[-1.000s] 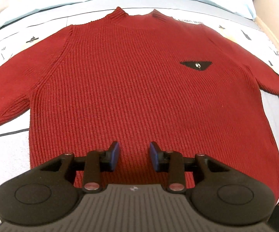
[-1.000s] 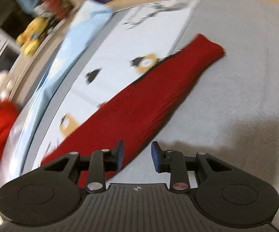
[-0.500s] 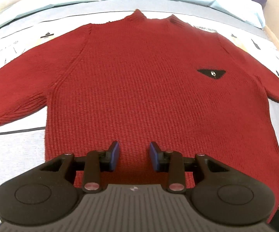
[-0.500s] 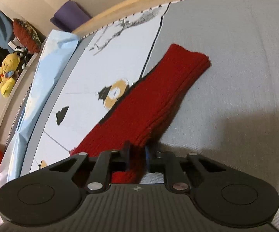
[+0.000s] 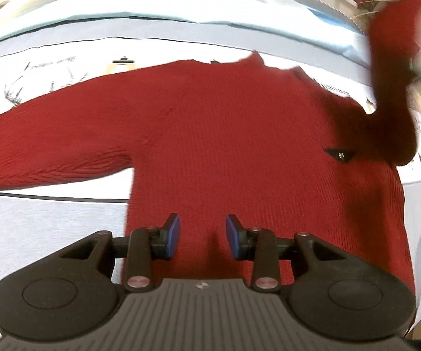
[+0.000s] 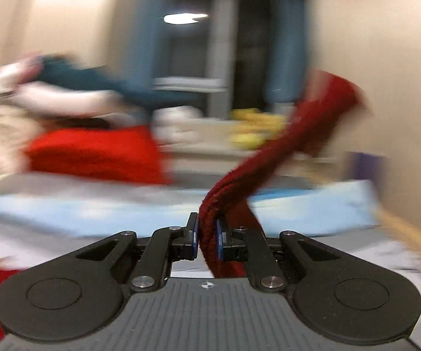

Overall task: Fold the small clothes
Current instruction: 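Grasp a sleeve cuff with the right gripper and fold it across the body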

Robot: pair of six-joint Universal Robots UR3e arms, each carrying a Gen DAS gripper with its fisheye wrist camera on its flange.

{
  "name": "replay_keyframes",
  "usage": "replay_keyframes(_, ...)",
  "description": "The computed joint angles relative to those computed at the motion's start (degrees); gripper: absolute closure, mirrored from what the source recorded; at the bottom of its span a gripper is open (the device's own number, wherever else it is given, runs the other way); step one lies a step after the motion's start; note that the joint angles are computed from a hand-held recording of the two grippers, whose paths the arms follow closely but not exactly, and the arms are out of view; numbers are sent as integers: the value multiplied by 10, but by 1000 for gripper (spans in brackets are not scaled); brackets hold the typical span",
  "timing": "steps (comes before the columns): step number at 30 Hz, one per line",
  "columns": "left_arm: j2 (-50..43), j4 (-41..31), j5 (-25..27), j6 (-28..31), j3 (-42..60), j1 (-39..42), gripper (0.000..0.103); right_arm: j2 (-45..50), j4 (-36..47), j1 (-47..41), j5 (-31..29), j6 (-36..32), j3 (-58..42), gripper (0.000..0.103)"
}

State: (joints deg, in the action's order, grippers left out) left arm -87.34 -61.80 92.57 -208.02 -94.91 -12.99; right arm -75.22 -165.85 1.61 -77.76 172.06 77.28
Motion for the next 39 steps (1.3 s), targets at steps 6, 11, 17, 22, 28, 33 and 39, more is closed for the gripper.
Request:
replay_keyframes(6,39,-5,-26,-8,-20,52,65,45,330,100,60,4,-29,86)
replay_keyframes(11,51,1,-34,-17,-30,78,65,-9,478,58,65,63,-76,69)
replay_keyframes(17,37,28,-21,-45,-38,73,66,-84,460,-56,122,156,-10,59)
replay_keyframes(22,-2,40,1,-55,-13,49,66,-31,427,-98,89,279,12,58)
replay_keyframes(28,-37,45,17,-67,5,34,66,21,391,-140,113,329,1,90)
replay_keyframes(33,-49,46,17,-62,13,30,66,13,376,-147,64,372,5,89)
replay_keyframes(39,-41,45,18,-59,8,37,66,5,513,-118,25,361,-89,77)
